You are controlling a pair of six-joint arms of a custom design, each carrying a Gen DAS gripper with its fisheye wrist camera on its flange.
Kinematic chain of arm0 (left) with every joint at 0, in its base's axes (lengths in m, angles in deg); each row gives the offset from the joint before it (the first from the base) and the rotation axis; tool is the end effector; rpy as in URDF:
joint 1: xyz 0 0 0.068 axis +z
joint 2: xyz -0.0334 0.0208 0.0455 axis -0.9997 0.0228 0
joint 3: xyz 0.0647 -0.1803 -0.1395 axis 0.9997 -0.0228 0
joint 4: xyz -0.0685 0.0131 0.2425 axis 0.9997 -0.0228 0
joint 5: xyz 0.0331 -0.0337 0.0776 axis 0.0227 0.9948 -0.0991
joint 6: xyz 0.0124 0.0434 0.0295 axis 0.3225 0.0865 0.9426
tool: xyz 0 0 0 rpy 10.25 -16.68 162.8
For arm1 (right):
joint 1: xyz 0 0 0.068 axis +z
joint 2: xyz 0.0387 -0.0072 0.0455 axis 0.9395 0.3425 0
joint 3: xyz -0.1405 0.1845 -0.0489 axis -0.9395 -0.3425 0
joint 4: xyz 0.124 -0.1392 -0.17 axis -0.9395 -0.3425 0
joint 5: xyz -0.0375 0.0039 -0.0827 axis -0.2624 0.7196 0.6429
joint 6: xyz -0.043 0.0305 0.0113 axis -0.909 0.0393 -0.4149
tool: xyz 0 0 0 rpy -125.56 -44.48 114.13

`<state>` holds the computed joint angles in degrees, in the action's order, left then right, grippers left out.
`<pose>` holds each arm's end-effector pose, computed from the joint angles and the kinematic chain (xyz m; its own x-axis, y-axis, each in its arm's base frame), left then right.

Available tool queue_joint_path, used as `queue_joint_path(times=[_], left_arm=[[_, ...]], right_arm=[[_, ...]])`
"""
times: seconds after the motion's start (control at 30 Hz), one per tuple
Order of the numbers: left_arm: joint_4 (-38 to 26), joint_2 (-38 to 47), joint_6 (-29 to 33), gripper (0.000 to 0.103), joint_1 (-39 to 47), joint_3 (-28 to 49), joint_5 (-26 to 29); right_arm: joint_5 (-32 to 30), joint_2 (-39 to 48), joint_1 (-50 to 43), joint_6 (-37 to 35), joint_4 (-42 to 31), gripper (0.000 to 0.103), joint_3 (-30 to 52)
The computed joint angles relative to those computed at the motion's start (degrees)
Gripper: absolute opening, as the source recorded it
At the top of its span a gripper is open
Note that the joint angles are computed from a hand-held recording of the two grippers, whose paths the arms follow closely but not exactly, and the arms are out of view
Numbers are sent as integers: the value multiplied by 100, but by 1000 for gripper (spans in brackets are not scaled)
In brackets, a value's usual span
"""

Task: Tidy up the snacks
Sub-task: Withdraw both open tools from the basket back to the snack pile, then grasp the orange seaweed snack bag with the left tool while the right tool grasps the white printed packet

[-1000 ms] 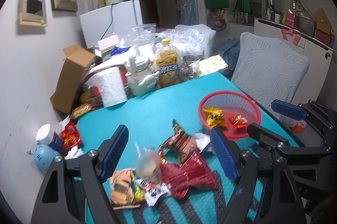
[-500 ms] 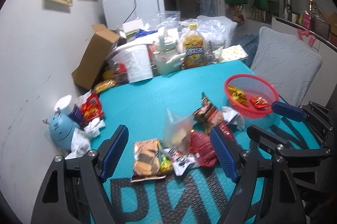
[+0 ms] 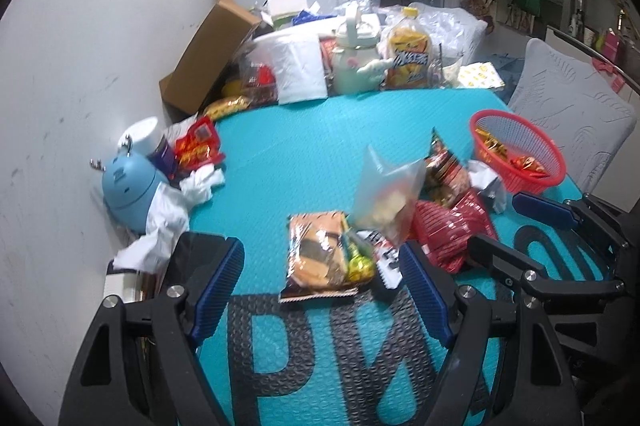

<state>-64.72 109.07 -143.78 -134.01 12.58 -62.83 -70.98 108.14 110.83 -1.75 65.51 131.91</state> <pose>0.1644 -0.1310 0.1923 -0.6332 -0.3008 -0.7131 -0.4770 0.8773 0.0535 0.2606 0.2366 0.1826 -0.3935 -0.5003 -0.7712 -0.8274 0.5585 0.0598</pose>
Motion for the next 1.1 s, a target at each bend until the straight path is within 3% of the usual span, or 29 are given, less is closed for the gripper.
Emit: queue_joint_path(times=[0.57, 1.1], left_arm=[[1707, -610, 869, 79, 1165, -1474, 1084], [3350, 586, 2183, 79, 2604, -1436, 2302]], right_arm=[[-128, 1466, 294, -110, 94, 63, 907], [-165, 1539, 200, -232, 242, 63, 996]])
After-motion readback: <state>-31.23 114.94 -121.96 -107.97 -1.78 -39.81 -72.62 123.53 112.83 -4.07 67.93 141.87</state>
